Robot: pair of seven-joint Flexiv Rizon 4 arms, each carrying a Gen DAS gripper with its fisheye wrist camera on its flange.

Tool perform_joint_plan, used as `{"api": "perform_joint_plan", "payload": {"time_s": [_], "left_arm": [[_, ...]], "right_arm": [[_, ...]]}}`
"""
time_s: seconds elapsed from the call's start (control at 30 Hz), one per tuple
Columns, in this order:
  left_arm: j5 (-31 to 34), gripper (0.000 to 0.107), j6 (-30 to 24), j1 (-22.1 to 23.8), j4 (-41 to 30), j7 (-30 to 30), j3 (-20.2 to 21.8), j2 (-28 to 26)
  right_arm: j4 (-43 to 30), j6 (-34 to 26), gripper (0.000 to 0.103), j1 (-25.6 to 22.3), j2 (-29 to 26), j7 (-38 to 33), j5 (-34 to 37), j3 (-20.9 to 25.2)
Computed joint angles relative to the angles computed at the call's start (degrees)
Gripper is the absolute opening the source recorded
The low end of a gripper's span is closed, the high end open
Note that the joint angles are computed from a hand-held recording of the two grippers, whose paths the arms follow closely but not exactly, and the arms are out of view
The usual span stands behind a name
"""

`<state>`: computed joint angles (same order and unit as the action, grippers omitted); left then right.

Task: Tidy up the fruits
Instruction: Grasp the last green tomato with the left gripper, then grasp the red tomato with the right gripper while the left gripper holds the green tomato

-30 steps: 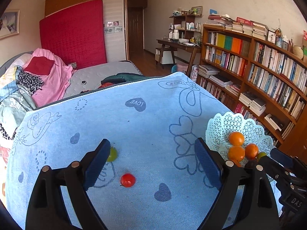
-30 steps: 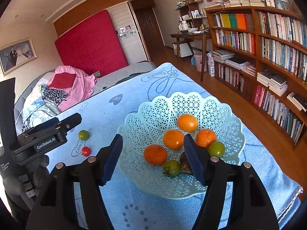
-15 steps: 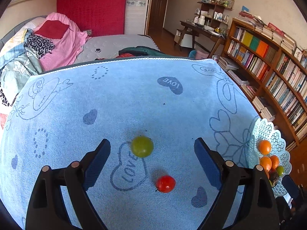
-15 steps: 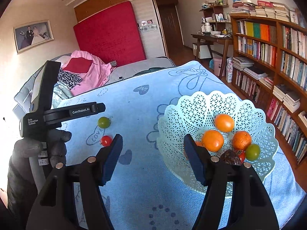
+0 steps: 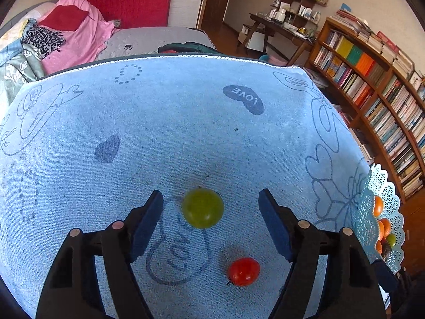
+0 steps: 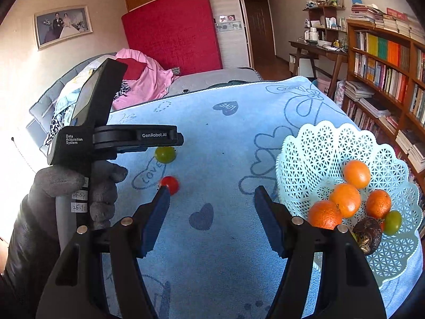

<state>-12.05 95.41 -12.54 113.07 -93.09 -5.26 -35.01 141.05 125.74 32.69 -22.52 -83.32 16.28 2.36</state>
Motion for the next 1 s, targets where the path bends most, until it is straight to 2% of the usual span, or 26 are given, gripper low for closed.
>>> {"api": "perform_joint_plan", "payload": {"time_s": [0.27, 0.37, 0.47, 0.57, 0.8, 1.0], "left_arm": [[0.13, 0.059, 0.03, -0.78, -1.35, -0.16, 1.31, -2.06], [0.24, 0.051, -0.12, -2.62, -2.02, -0.45, 3.33, -2.68], [0.61, 0.043, 0.45, -6.15, -2.76, -1.13, 7.44, -3.39], [1.25, 0.035, 1.60, -4.90, -2.37, -0.36, 5.92, -3.42], [1.07, 0.035, 3.48, -5.30, -1.20, 0.09, 6.46, -2.38], [-1.00, 0.035, 5.48, -9.41, -0.03, -1.08, 11.53, -0.77]], "right_arm": [[-2.76, -1.33, 0.068, 1.68, -2.73, -0.65, -0.18, -1.41], [-3.26, -1.24, 0.068, 1.45, -3.30, -0.80, -0.89, -1.43], [-3.87, -1.05, 0.068, 2.99, -4.04, -1.84, -0.12, -2.59], [-4.66, -0.80, 0.069, 5.98, -4.90, -3.95, 2.36, -4.84], [-5.85, 0.38, 0.071, 6.76, -5.80, -5.71, 4.06, -5.05], [-7.08, 0.07, 0.071, 7.21, -6.58, -6.97, 3.82, -4.95]]}}
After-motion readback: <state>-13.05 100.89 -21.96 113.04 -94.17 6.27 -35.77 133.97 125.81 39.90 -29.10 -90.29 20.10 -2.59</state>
